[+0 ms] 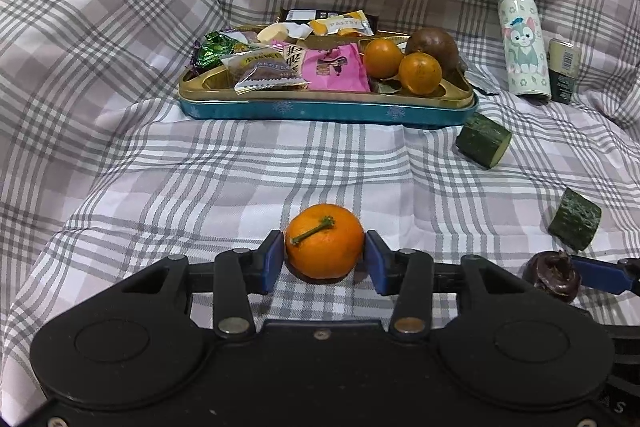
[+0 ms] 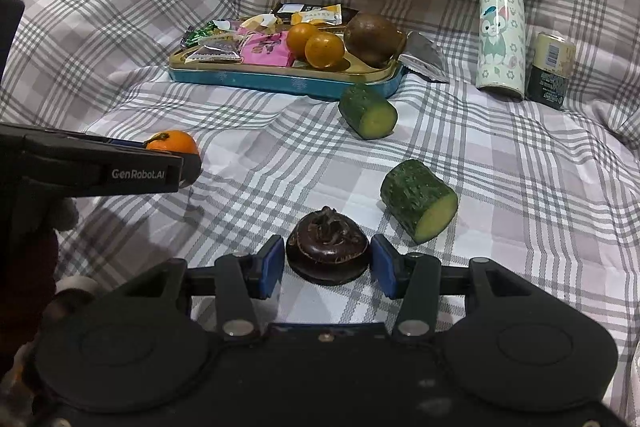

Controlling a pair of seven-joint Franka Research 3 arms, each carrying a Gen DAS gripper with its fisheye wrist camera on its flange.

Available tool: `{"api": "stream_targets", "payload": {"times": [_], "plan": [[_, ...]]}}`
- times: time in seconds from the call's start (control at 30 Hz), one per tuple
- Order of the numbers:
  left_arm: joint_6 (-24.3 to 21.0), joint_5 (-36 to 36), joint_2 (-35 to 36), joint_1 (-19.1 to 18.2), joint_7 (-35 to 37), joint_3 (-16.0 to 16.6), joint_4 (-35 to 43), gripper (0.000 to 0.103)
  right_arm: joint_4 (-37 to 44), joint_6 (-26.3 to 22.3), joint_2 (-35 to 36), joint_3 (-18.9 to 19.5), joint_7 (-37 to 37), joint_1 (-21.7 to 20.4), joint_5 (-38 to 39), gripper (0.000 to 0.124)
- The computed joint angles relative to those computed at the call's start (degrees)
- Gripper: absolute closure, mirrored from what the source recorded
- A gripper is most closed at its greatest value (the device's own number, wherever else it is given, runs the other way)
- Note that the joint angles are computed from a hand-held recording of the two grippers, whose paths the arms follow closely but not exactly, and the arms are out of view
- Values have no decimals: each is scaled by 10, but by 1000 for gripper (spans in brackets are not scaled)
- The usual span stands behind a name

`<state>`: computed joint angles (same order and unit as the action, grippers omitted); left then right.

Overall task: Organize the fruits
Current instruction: 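Close the left tool on the orange and lift it while the right tool holds the plum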

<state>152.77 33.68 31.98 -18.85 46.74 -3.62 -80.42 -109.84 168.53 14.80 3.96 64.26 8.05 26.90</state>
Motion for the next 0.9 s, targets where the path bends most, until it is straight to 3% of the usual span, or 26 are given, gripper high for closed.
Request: {"api": "stream_targets", "payload": {"times": [0.47, 0.73, 0.9], "plan": [[58, 29, -18, -4, -26, 12, -31, 54, -11, 29, -1, 9, -11, -4, 0, 76], [101, 85, -71, -18, -68, 33, -93, 54, -23, 73, -21, 59, -96, -44, 121, 76], [118, 120, -135, -11, -114, 23, -161, 54, -55, 84, -66, 59, -116, -42, 210, 76]]}}
